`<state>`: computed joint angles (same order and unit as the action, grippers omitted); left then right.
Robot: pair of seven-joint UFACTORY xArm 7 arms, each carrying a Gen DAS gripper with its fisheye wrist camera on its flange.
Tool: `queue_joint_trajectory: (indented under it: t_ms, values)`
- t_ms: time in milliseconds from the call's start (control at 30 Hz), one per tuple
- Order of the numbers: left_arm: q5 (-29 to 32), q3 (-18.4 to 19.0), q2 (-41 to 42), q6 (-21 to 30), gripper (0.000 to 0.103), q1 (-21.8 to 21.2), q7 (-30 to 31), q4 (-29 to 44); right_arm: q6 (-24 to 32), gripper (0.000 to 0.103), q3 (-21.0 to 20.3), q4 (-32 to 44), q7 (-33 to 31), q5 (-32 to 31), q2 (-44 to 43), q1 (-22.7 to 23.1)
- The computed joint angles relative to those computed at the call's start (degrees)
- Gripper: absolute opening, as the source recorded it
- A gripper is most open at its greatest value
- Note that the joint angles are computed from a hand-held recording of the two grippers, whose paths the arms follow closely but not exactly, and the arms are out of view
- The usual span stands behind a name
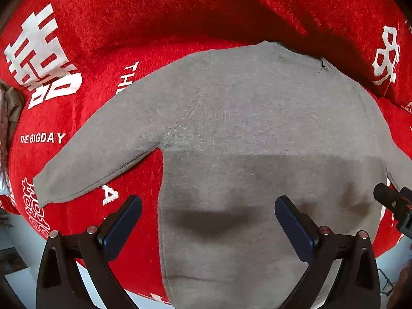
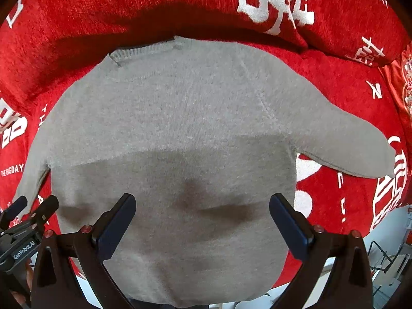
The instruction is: Fold small clothes
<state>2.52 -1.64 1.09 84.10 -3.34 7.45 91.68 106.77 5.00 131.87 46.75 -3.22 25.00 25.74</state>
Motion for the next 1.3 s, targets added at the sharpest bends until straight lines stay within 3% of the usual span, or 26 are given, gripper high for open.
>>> queue_joint_trajectory:
  t_ms: [767, 1300]
  values:
    - [1.36, -0.47, 0.20, 0.38, 0.103, -1.08, -1.89, -1.14, -3.00, 0.103, 0.32, -3.95, -0.49, -0.11, -1.95, -0.75]
    - [1.28, -0.35, 0.27, 0.84, 0.103, -0.82, -2.41, -1.00, -1.41, 0.103, -0.13, -1.39, -2.20, -1.51, -0.13, 0.27]
